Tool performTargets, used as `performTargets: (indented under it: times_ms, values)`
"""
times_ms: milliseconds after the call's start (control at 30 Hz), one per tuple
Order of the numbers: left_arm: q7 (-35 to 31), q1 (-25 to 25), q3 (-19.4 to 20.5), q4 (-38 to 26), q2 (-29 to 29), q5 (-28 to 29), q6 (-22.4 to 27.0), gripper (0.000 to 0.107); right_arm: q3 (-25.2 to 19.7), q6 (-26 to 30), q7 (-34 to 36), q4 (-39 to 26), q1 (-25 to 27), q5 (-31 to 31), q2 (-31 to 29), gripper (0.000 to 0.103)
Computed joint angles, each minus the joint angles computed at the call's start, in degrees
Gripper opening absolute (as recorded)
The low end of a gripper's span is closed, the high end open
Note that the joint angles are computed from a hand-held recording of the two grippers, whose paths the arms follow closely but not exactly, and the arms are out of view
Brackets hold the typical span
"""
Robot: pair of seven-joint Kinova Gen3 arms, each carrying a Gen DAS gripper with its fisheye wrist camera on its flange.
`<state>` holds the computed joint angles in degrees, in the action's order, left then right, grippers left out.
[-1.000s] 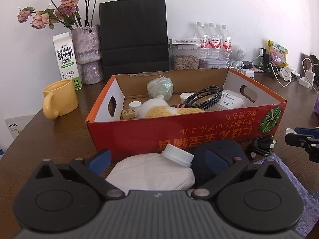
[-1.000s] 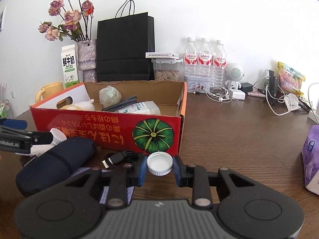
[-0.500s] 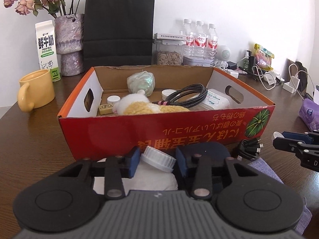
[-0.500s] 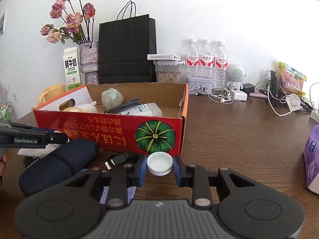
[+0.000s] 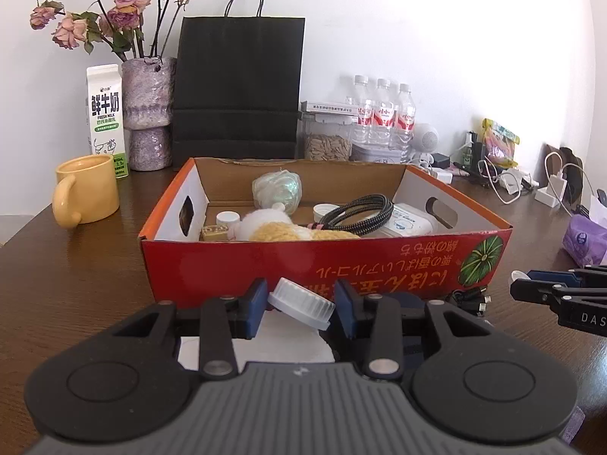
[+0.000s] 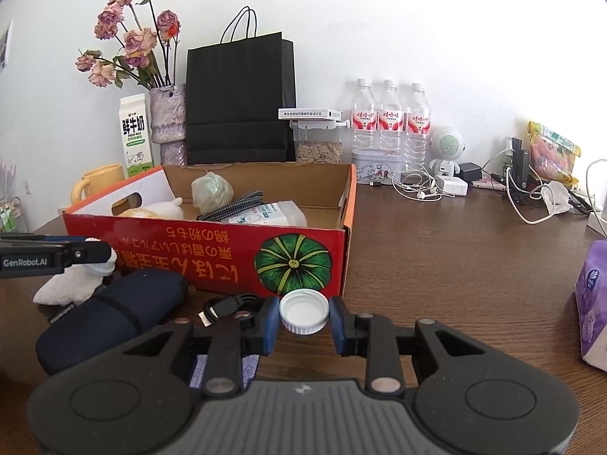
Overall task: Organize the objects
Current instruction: 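Grasp the white bottle cap with the right tool while the left tool grasps the white pouch's cap, then carry the white cap and white pouch into the box and open both tools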
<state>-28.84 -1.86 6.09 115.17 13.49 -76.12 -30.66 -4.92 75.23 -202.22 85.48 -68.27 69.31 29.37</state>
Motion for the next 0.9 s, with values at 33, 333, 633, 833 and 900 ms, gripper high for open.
performTargets:
  times_ms: [33, 333, 633, 833, 900]
  values:
    - [-0.53, -0.18, -0.16, 0.28, -0.08, 1.01, -0.45, 0.04, 0.12, 0.35, -0.24, 0.03, -0.3, 0.37, 0.11, 0.027]
    - [-5.81, -1.47, -0.22, 3.18, -1.6, 8.03, -2.01, 0.04, 0.37, 2.87, -1.28, -0.28, -1.67, 2.67, 1.09, 0.027]
    - [-8.41, -2.1, -0.53, 4.18, -3.66, 11.24, -4.93, 0.04, 0.65, 1.57, 1.0, -1.76, -1.8, 5.4, 1.39, 0.027]
    - [-9.32, -1.46, -0.6, 2.92, -4.03, 12.31, -6.04, 0.04, 1.48, -1.07, 3.94, -4.33, -1.06, 7.79, 1.61, 0.027]
    - [-9.87, -1.0, -0.5, 2.33, -3.98, 13.13, -6.0, 0.04, 1.97, -1.84, 5.33, -5.63, -0.71, 8.39, 2.0, 0.027]
